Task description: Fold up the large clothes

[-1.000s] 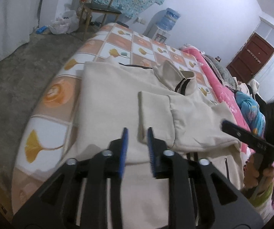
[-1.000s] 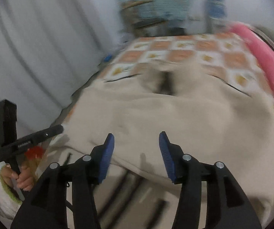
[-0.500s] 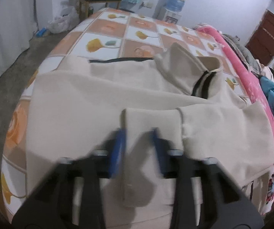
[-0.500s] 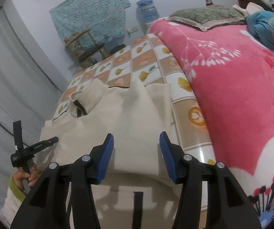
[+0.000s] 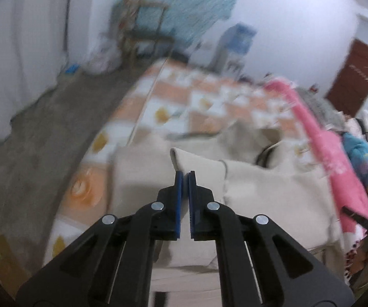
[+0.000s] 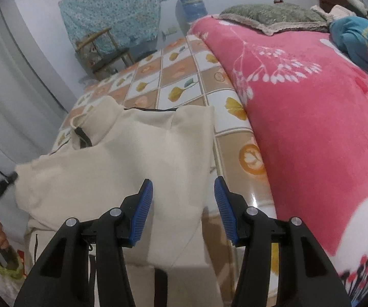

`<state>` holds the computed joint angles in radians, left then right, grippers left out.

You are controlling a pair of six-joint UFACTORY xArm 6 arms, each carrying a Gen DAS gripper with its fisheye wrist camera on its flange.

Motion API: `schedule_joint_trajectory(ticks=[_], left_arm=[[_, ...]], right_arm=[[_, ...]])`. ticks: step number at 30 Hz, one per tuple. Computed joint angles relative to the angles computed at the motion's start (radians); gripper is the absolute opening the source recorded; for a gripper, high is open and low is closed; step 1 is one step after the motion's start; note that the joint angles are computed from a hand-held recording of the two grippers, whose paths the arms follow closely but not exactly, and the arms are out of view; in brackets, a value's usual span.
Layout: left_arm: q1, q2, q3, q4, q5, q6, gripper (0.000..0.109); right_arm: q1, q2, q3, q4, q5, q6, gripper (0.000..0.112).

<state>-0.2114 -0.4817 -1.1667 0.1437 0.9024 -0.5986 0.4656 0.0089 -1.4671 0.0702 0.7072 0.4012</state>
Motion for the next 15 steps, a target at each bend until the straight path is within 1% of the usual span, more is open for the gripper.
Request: schedule_joint_trajectory(ticks=[2,3,6,7,8,9,10,11,12,14,15], left_arm=[[0.027,0.001,0.043,-0.018,0.015,0.013,0.004],[0.031,-0.001,0.056,-0.017,0.016,0.012,0.004],[0.041,-0.033,0.114,-0.036,-0.019,0.008,0.004],[0.045,-0.037,0.121,-0.040,-0.025,0.011,0.004],[0.045,-0.040,0.123,-0.040,-0.029,0.014,0.004],[0.046,-0.042,0.124,-0.043,-0.033,0.021,0.004],[0.046,-0.045,0.122,-0.046,-0.035,0.027,0.004],[0.045,-0.057,0.116,-0.054,-0.040,0.033,0.004],[0.040,-0.073,0.118,-0.066,-0.048,0.036,0.004],[0.036,-0.108,0.113,-0.101,-0.083,0.052,0.004],[0.031,-0.113,0.105,-0.085,-0.085,0.047,0.004]], right_arm=[[-0.010,0.059,-0.076,0.027,0.035,-0.027,0.049],[-0.014,0.100,-0.132,0.024,0.071,-0.025,0.049],[-0.022,0.206,-0.273,-0.023,0.160,-0.003,0.048],[-0.023,0.232,-0.306,-0.037,0.181,-0.001,0.045],[-0.024,0.263,-0.343,-0.055,0.200,0.000,0.032],[-0.022,0.289,-0.372,-0.075,0.220,0.003,0.015],[-0.020,0.304,-0.390,-0.100,0.232,0.014,0.008],[-0.018,0.302,-0.384,-0.113,0.223,0.019,0.007],[-0.014,0.282,-0.355,-0.138,0.190,0.035,0.006],[-0.005,0.251,-0.315,-0.196,0.152,0.068,0.006],[-0.004,0.240,-0.300,-0.208,0.139,0.073,0.006]])
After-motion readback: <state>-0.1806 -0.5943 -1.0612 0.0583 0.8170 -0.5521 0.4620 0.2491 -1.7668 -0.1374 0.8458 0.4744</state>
